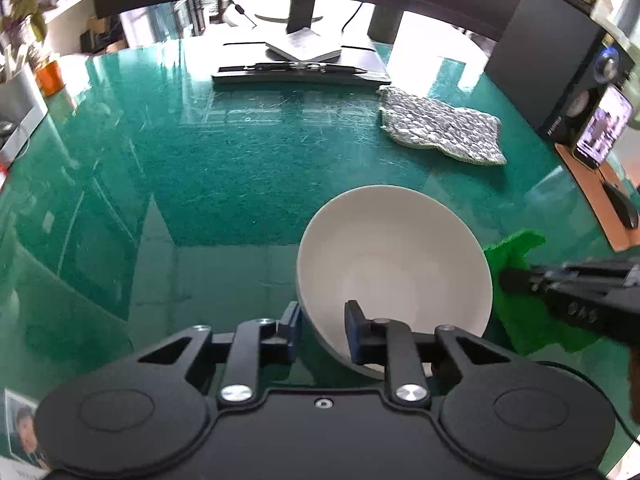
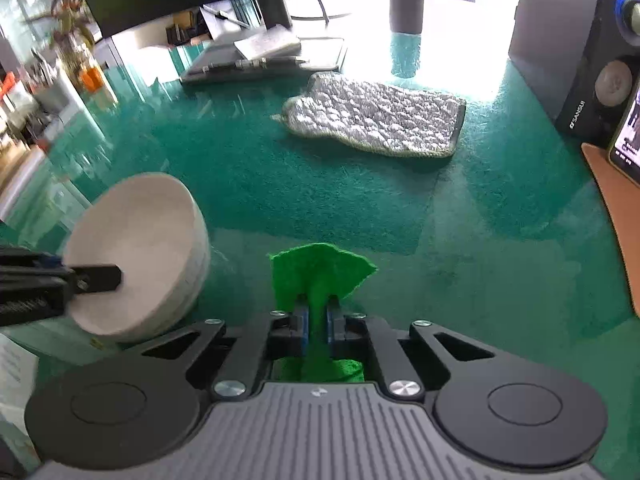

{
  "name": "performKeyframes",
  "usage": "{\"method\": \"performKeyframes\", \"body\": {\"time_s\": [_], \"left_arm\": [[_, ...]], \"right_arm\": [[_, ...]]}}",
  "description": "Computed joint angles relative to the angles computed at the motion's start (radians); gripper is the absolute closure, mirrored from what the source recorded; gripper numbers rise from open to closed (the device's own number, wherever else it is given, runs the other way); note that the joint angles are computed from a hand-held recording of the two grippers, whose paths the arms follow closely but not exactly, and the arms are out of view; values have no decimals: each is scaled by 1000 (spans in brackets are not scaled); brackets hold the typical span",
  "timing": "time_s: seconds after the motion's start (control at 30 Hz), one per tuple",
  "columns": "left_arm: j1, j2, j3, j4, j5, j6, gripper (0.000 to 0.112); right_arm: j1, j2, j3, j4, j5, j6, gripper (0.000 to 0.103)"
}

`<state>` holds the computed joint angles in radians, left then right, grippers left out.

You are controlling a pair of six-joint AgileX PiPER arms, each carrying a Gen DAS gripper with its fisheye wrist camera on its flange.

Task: Clean bowl
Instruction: 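Grip the white bowl rim with the left gripper while the right gripper brings the cloth inside, then hold the bowl with the left gripper while the right gripper wipes its inside with the cloth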

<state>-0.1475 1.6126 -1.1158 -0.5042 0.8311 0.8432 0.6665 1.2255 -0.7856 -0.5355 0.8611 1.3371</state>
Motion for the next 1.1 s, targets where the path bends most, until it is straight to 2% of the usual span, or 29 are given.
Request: {"method": "performKeyframes", "body": {"time_s": [0.13, 0.23, 0.37, 0.53, 0.7, 0.87, 0.93, 1.0, 1.1], "left_arm": [[-10, 8, 15, -18, -26, 53, 89], [-7, 11, 12, -26, -24, 83, 89], [44, 45, -15, -97, 38, 207, 89], [70, 67, -23, -161, 58, 357, 88], [105, 118, -69, -206, 123, 416, 84], [121, 139, -86, -226, 141, 439, 78], [124, 139, -86, -226, 144, 427, 78], [126, 134, -81, -222, 142, 407, 77], [123, 123, -68, -221, 124, 404, 75]], "right_arm": [[79, -33, -58, -97, 65, -1, 96], [158, -16, -140, -179, 111, -98, 96], [145, 92, -233, -128, 30, -392, 96], [103, 235, -286, -26, -20, -709, 96], [94, 319, -314, -47, -22, -978, 96], [38, 366, -362, 37, -54, -1273, 96], [42, 388, -385, 52, -33, -1312, 95], [43, 394, -403, 79, -3, -1331, 85], [23, 376, -434, 147, 18, -1351, 79]]}}
